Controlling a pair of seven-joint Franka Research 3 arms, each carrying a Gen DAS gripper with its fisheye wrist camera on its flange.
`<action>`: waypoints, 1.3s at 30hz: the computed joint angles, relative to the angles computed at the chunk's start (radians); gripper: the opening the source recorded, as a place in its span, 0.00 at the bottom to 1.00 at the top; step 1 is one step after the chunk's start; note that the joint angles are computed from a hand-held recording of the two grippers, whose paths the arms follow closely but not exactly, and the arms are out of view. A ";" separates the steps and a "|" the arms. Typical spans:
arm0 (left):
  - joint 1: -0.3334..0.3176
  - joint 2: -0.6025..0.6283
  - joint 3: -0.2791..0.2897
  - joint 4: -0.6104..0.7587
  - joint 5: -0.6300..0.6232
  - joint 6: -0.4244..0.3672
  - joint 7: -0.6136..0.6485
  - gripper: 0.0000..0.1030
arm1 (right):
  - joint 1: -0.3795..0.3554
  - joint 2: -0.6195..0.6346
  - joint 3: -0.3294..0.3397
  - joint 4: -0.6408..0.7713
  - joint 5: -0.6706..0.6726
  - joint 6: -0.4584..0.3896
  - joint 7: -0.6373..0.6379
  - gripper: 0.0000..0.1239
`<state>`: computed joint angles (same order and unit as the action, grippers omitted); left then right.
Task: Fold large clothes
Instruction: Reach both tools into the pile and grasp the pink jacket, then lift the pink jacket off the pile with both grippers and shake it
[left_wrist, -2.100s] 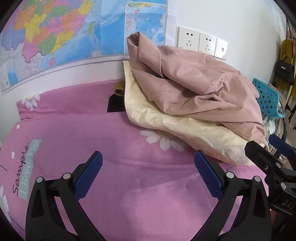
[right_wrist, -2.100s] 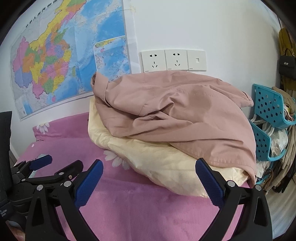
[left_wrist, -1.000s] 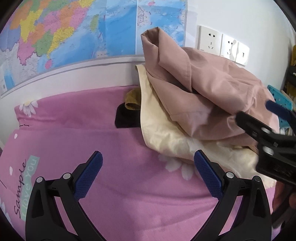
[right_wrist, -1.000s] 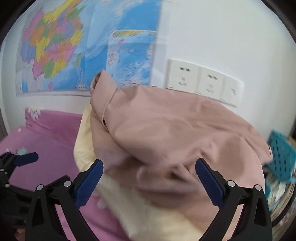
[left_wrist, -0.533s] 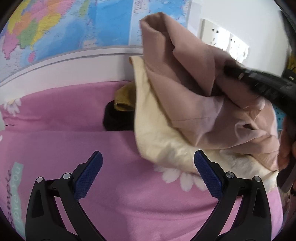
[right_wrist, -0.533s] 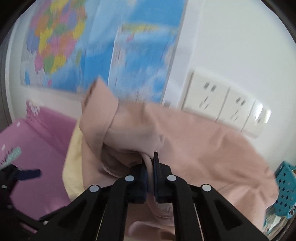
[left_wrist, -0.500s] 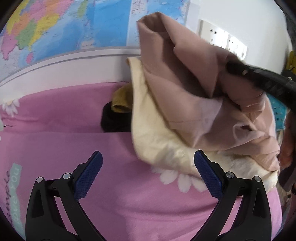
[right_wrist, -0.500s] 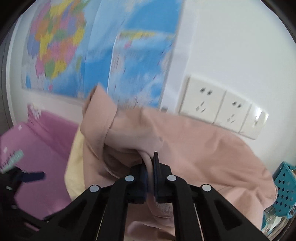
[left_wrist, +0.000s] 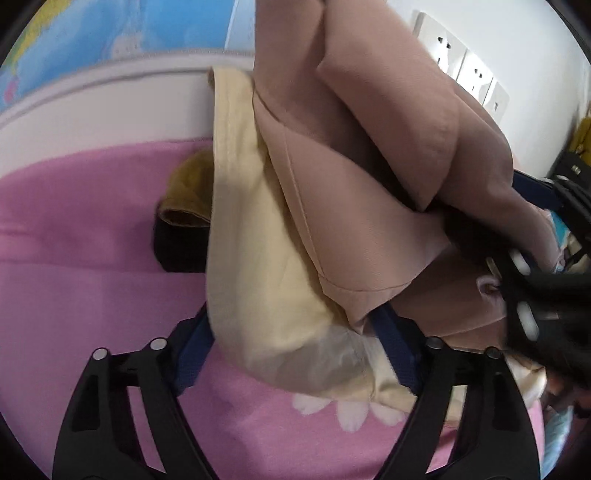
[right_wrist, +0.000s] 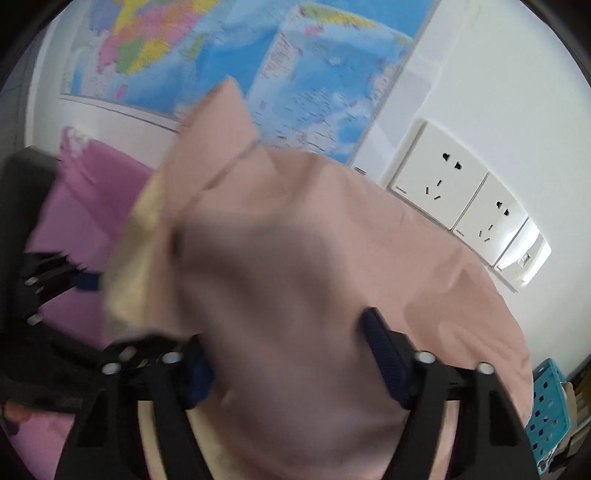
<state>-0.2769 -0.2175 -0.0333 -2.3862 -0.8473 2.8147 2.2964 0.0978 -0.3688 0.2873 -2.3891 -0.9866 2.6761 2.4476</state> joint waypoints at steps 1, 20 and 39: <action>-0.001 0.004 0.002 0.005 -0.005 -0.004 0.000 0.83 | 0.013 0.009 -0.024 0.006 0.042 0.017 -0.033 0.10; -0.015 -0.078 -0.013 0.089 -0.335 -0.093 0.378 0.14 | -0.060 -0.520 -0.126 -0.057 0.389 0.084 -0.218 0.04; -0.121 -0.269 0.065 -0.039 -0.047 -0.069 0.323 0.60 | -0.101 -0.796 -0.012 -0.047 0.680 -0.100 -0.406 0.04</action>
